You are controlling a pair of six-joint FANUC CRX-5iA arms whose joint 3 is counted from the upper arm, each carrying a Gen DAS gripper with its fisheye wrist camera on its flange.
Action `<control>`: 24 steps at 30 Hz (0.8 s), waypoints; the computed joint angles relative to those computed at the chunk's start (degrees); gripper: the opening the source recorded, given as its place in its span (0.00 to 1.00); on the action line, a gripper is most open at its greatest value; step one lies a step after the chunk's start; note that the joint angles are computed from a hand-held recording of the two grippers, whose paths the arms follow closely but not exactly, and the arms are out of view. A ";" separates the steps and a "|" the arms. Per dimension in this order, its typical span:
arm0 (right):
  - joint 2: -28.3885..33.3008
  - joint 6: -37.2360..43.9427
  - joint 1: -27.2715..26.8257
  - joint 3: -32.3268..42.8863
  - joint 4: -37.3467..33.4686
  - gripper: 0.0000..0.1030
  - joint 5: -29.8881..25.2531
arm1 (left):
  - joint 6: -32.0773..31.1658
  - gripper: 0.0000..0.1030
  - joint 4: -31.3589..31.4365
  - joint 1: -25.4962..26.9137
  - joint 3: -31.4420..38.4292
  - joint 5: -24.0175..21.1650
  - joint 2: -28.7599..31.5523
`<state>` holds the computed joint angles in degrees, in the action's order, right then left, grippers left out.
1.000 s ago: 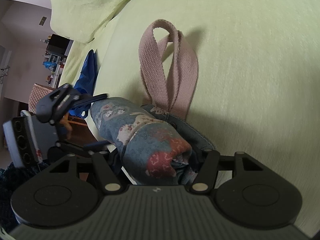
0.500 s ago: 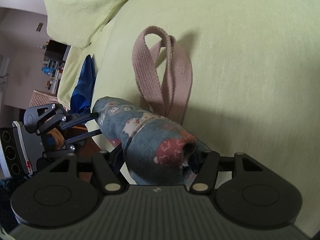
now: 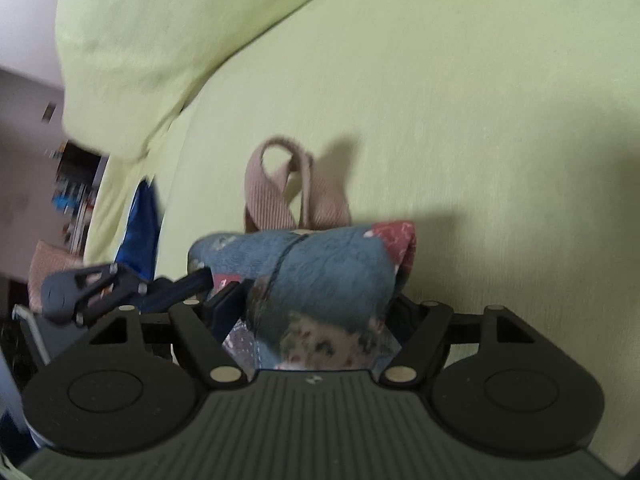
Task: Fold shopping bag
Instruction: 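Grasp the rolled tote's end with the right gripper and fold it over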
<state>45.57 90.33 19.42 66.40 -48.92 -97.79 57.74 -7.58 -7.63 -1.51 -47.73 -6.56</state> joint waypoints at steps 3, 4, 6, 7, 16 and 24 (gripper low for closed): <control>-4.24 2.30 0.15 -7.55 1.10 0.68 6.45 | 1.28 0.00 -2.18 -0.71 0.13 0.35 0.11; -5.86 2.80 0.28 -10.31 1.56 0.68 8.91 | 1.79 0.00 -3.20 -1.10 0.31 0.34 0.22; -9.80 3.88 1.30 -16.43 4.07 0.69 15.02 | 2.75 0.00 -4.88 -1.75 0.74 0.30 0.56; -11.84 4.33 1.99 -19.48 5.69 0.70 18.30 | 2.98 0.00 -4.96 -1.72 0.77 0.47 0.72; -31.76 8.20 11.07 -49.22 27.71 0.66 56.28 | 5.77 0.00 -8.00 -2.91 1.11 1.33 1.77; -40.87 10.22 18.71 -68.81 39.89 0.37 75.85 | 5.66 0.00 -7.66 -2.85 0.13 2.34 1.33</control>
